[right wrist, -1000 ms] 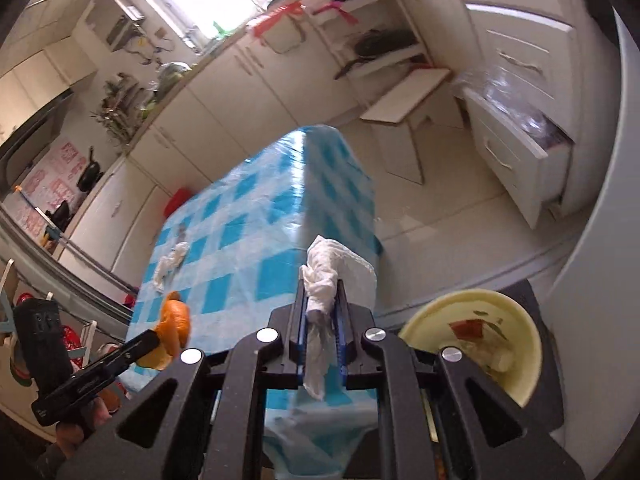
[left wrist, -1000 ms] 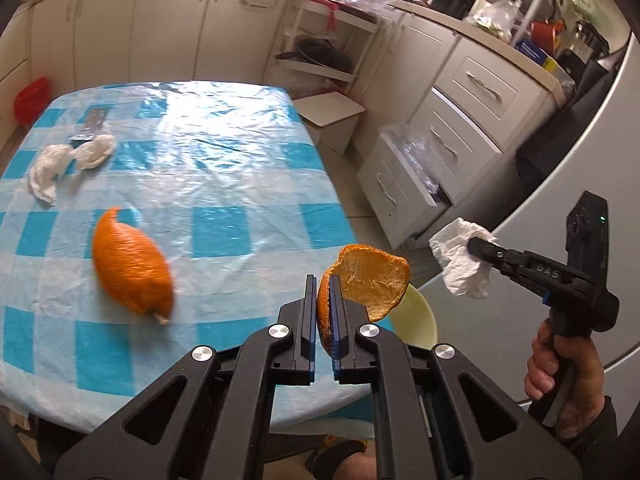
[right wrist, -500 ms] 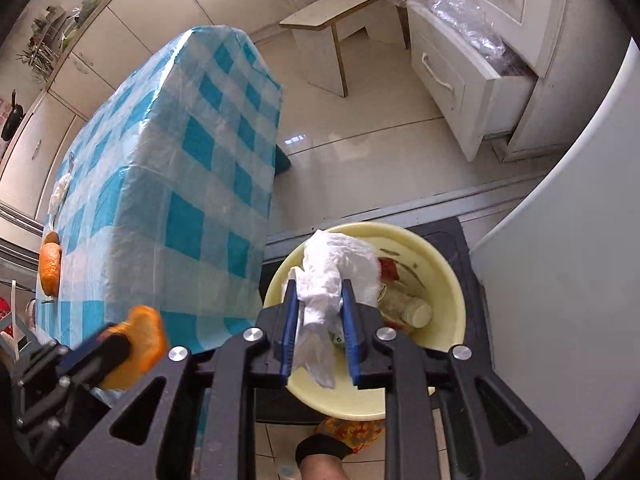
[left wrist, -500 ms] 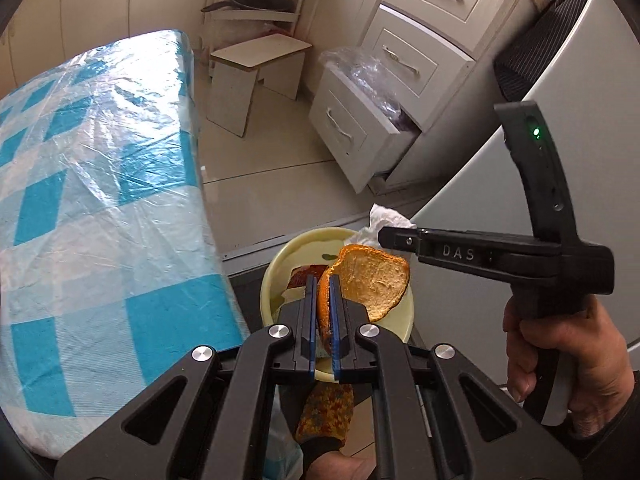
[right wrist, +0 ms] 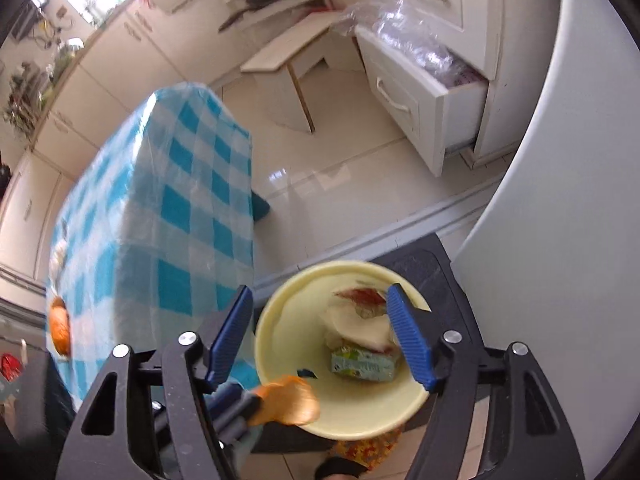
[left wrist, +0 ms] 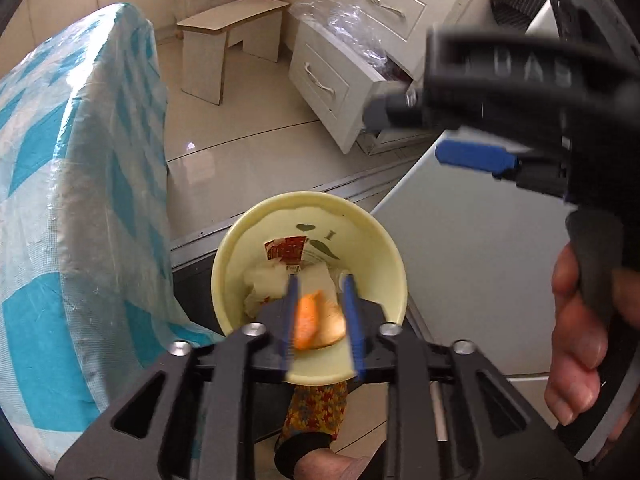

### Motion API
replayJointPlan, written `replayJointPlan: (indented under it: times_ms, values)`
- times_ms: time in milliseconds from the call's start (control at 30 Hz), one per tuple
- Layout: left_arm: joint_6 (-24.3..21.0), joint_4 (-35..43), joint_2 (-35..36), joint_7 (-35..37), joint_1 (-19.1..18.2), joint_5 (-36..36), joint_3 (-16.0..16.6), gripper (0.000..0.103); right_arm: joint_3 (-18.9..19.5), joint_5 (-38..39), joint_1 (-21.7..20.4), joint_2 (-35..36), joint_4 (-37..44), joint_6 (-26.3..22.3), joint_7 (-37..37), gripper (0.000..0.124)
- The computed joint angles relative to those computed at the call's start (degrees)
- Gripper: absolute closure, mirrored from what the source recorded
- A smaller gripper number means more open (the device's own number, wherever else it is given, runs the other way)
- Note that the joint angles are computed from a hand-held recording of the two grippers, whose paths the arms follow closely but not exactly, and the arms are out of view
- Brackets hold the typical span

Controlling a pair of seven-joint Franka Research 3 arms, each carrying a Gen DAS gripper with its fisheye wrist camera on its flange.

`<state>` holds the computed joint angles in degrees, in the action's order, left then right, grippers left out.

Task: Collect trash
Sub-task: 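Carry the peel and tissue over the yellow bucket and open both tools, then move both tools back over the table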

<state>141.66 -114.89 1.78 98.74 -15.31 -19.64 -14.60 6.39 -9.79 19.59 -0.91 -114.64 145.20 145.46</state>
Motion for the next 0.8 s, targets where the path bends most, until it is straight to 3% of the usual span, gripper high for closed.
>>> replayJointPlan:
  times_ms: [67, 267, 433, 533, 700, 800]
  values:
    - [1.15, -0.79, -0.98, 1.06, -0.07, -0.85, -0.07, 0.059, -0.07, -2.9, -0.3, -0.89, -1.01, 2.38, 3.35, 0.053]
    - [2.27, -2.87, -4.82, 5.39, 0.05, -5.79, 1.55, 0.054, 0.38, -9.08, -1.84, -2.33, -2.38, 4.78, 12.42, 0.052]
    - [3.81, -5.58, -9.57, 7.97, 0.83, -9.0, 4.6, 0.051, 0.52, -8.14, -1.96, -1.37, -0.7, 3.65, 11.34, 0.051]
    - [6.93, -8.59, -13.91, 8.09, 2.08, -9.86, 7.53, 0.049, 0.47, -8.0, -1.47, -0.46, 0.58, 3.27, 10.51, 0.051]
    - [13.33, -11.43, -17.72, -1.02, 9.73, 0.33, 11.76, 0.04, 0.38, -8.6, 0.37, 3.01, 5.29, 2.61, 9.37, 0.05]
    - [11.92, -8.05, -14.5, -7.46, 15.33, 7.57, 14.18, 0.038, 0.25, -8.71, 2.52, 6.67, 10.35, 2.37, 7.16, 0.05]
